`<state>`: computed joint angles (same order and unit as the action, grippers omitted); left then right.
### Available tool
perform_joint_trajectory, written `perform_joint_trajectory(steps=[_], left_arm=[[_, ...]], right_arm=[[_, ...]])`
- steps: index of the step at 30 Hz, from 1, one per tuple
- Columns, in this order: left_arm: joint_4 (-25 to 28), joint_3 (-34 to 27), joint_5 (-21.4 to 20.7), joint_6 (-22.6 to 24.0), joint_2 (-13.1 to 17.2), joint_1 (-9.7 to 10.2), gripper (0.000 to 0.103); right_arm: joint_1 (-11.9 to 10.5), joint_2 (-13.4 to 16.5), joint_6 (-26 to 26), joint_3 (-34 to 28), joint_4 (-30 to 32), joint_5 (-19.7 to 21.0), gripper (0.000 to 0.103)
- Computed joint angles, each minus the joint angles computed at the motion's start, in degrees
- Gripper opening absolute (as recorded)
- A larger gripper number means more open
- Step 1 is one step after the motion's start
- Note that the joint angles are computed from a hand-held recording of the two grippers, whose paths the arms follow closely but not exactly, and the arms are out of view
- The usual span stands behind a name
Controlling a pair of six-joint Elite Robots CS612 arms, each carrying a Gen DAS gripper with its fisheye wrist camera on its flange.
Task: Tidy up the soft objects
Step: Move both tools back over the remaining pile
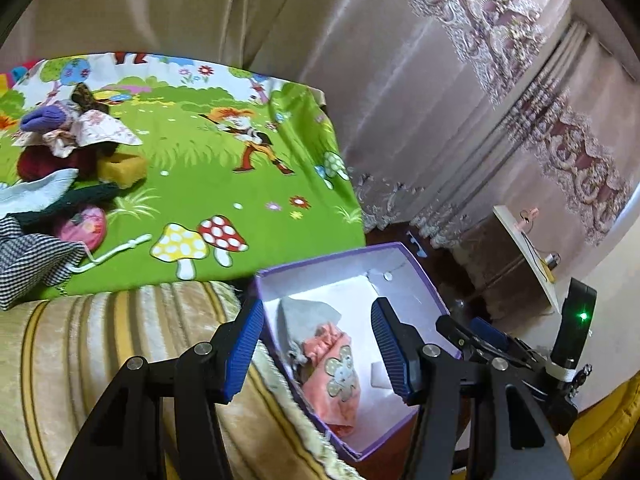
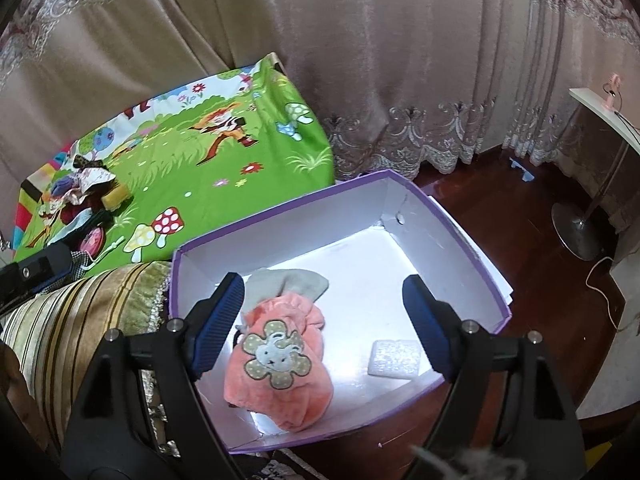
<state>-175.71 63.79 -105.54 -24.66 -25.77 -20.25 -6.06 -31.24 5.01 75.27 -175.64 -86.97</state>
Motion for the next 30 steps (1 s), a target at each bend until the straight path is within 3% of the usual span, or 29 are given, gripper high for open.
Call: perform_joint_trajectory(steps=[20, 30], left_arm=[[-4.12, -1.19, 5.61, -7.64, 0.91, 4.86, 0.057], [-0.83, -4.81, 9.78, -7.55, 2.02, 7.98, 0.057]], right_arm=[[3.95, 3.1, -6.51, -8.62, 6.99, 1.85, 0.084], [5.9, 6.14, -9.92, -16.69, 11.43, 4.56, 0.084]])
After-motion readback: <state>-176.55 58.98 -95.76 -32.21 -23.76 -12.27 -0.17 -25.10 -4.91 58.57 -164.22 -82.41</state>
